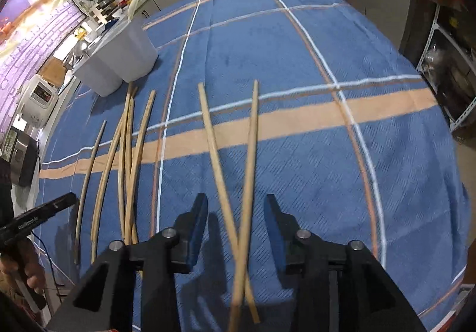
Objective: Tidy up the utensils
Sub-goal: 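Lower both tools over the chopsticks and grasp one chopstick each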
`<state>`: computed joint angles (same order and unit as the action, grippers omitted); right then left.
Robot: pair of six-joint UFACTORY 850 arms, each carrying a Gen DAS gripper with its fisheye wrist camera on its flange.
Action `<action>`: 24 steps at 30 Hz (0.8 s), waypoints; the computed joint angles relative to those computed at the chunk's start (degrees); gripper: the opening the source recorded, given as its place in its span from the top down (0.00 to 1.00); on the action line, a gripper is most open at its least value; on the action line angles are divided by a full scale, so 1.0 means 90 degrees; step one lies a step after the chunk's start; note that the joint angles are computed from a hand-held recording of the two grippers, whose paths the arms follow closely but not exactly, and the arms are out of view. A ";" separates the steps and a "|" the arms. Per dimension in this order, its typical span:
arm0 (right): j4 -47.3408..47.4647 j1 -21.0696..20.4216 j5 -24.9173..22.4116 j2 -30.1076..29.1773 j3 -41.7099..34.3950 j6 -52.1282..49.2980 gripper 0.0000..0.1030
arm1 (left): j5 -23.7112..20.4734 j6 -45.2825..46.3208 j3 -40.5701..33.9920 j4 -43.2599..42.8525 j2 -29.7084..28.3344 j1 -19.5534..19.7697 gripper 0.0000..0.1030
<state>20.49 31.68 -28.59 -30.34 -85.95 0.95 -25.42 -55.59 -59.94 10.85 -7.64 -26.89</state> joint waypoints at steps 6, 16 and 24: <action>0.0215 -0.0130 -0.0168 -0.0341 -0.0590 -0.0186 0.59 | -0.0250 0.0034 -0.0504 0.0312 -0.0394 0.0168 0.91; -0.1933 0.0055 -0.1504 -0.1388 -0.2279 0.1025 0.75 | -0.0684 0.1545 -0.1626 -0.0418 -0.1406 0.0549 0.91; -0.1855 -0.0031 -0.2707 -0.2072 -0.3494 0.0853 0.81 | -0.0162 0.2828 -0.1486 -0.1732 -0.1227 0.0750 0.70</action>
<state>3.79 31.39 -52.96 -48.98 -117.40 8.62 -26.88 -30.14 -73.31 -4.74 -18.68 -20.14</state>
